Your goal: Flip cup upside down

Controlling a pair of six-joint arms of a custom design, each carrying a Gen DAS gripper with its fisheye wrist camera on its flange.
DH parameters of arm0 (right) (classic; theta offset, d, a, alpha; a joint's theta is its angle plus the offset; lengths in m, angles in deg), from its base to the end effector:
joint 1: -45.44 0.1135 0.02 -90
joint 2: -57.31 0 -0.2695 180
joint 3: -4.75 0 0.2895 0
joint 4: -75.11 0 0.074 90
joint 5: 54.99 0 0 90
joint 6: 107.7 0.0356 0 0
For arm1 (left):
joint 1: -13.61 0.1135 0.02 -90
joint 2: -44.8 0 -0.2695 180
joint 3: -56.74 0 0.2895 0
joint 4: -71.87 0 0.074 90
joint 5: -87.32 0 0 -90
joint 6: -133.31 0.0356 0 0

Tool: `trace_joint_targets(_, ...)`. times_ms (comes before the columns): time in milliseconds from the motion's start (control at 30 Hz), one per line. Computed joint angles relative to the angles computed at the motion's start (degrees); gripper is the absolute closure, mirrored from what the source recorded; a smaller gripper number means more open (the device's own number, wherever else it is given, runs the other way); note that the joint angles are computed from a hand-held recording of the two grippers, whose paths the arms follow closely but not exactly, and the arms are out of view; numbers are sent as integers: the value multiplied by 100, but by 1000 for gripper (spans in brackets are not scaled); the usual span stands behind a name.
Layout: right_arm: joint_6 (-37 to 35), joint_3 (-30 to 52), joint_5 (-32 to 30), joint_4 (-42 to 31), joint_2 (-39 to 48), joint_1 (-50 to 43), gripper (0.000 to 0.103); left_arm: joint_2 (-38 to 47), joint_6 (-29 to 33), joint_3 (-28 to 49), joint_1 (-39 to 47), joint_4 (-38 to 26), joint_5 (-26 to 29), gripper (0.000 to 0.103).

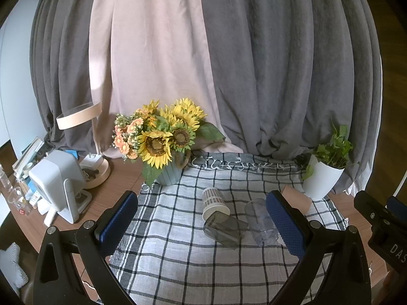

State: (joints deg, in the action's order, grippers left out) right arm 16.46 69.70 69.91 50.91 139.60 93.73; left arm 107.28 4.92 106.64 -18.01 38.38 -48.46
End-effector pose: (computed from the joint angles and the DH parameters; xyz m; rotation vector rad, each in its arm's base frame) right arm 0.2397 0.2383 0.2258 0.0370 2.1483 0.1280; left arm 0.2234 -0.1076 0.2183 -0.4755 2.0515 0.2376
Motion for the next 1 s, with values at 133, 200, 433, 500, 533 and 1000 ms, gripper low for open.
trace_joint_targets(133,-4,-7,-8,8,-4,-4,8,-23,60,-24,7,50,30,0)
trace_joint_targets(200,-2,-4,4,9,6,2,8,-239,567,-223,113,386,415,0)
trace_joint_targets(433,8,-3,-6,20,27,-1,8,-462,1117,-408,251,702,928,0)
trace_joint_targets(500,7,6,-8,25,41,-4,8,-467,1121,-409,255,691,935,0)
trace_joint_targets(533,13,14,-8,12,48,-2,8,-458,1116,-410,259,691,950,0)
trace_joint_targets(1000,-149,499,-478,-23,730,-162,8,53,1193,-291,903,781,1577,0)
